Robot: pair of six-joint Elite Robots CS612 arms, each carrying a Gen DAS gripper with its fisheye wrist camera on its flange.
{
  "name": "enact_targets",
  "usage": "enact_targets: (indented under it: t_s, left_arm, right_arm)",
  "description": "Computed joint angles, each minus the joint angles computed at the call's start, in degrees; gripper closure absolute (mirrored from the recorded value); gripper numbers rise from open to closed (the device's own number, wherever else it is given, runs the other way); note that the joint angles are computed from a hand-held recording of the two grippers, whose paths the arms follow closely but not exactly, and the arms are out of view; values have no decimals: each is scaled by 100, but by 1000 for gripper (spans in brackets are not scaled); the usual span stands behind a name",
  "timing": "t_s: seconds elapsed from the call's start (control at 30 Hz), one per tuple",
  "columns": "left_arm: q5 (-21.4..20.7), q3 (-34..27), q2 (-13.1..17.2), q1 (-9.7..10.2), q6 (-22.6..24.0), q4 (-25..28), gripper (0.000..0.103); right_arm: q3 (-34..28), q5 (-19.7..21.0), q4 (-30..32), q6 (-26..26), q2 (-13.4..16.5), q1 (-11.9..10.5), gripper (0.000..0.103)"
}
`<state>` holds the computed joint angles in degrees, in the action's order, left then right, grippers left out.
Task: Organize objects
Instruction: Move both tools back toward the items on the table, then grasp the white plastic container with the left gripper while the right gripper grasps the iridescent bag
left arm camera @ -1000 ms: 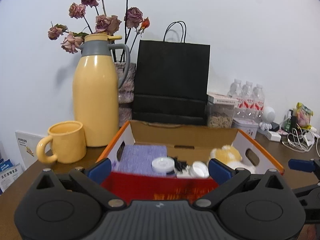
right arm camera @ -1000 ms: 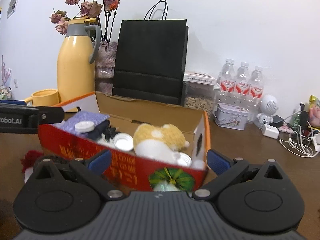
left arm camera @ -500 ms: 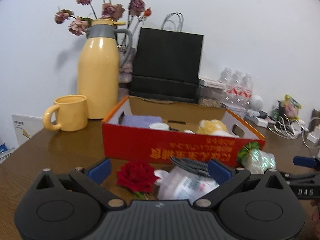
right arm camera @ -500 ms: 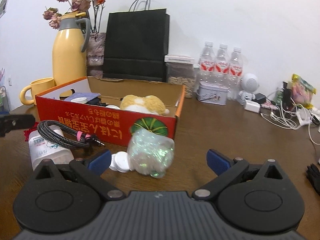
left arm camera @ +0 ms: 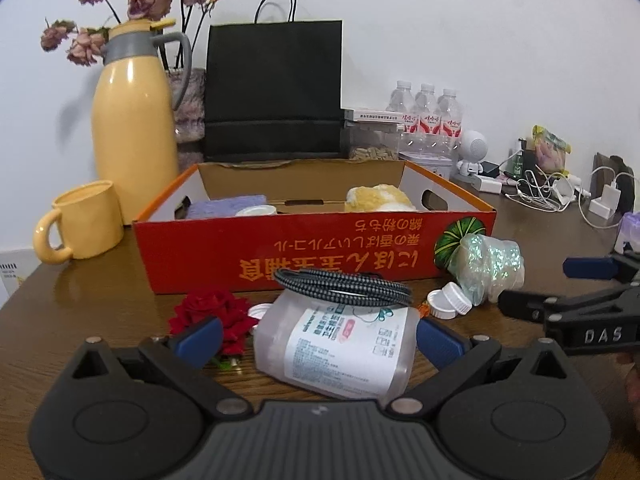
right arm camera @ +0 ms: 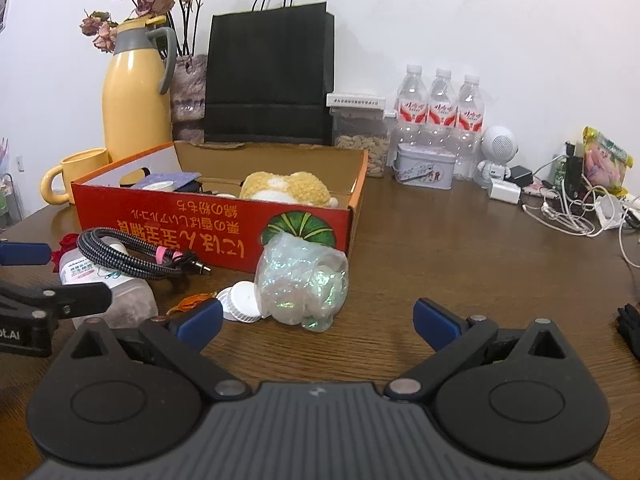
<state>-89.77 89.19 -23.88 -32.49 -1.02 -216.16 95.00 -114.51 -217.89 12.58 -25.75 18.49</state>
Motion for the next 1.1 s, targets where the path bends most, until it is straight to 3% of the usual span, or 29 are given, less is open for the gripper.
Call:
enact_targets:
  t_s: [0.33, 0.4, 0.47, 0.57, 0.77, 1.1]
  left_arm:
    - [104, -131, -13, -48, -165, 533, 0]
    - [88, -155, -10, -43, -231, 597, 0]
    - [79, -164, -8, -40, -266, 622, 0]
    - [-38, -146, -7, -22, -243, 552, 10]
    - [-148, -78, -27, -12, -244, 442, 13]
    - [-58, 411, -151, -79, -211, -114, 15]
  right_arm:
    - [-260, 204, 422, 649, 45, -164, 2]
    - [-288, 360, 466, 751, 51, -216, 18]
    - [-259, 678, 449, 819, 41, -279, 57]
    - [-173, 950, 160, 859, 52, -310, 58]
    - [-108, 667, -289, 465, 83, -175, 58]
    - [-5, 549, -378, 510, 61, -134, 58]
